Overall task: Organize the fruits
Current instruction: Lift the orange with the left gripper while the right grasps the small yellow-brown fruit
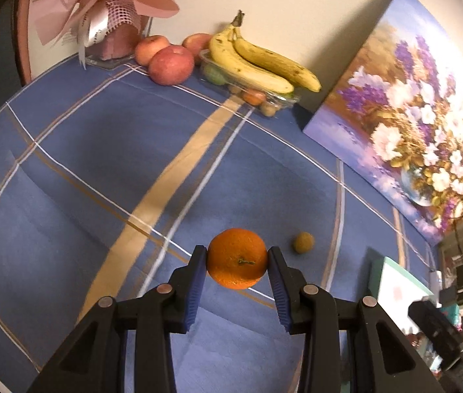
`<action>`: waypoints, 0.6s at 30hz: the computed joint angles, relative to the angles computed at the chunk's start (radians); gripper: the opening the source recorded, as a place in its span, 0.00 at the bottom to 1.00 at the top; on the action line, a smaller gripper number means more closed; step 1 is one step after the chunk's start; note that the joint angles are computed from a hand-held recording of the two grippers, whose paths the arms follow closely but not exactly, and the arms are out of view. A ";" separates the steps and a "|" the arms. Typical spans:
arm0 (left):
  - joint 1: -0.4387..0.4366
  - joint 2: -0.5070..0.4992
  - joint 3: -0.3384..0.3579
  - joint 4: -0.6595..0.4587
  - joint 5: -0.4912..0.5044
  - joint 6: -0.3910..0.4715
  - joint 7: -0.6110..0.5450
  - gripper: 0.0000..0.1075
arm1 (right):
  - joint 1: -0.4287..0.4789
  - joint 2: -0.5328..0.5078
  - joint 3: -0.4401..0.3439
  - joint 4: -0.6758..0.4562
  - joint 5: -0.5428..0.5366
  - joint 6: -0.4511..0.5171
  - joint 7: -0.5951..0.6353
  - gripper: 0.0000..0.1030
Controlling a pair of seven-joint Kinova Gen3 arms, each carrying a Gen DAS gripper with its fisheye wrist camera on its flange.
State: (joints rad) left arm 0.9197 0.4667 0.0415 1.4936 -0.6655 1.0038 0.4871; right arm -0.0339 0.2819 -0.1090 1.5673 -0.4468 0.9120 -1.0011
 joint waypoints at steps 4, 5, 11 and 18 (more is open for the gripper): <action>-0.014 -0.006 -0.004 0.026 0.000 -0.028 0.003 0.37 | -0.078 0.045 -0.008 -0.086 0.057 0.046 -0.079 0.78; -0.018 -0.007 -0.005 0.030 0.000 -0.034 0.005 0.37 | -0.087 0.053 -0.013 -0.100 0.068 0.054 -0.093 0.75; -0.030 -0.018 -0.009 0.059 -0.003 -0.067 0.021 0.37 | -0.208 0.119 -0.012 -0.194 0.200 0.078 -0.212 0.60; -0.047 -0.019 -0.007 0.067 0.012 -0.088 0.015 0.37 | -0.301 0.189 -0.009 -0.242 0.324 0.066 -0.318 0.49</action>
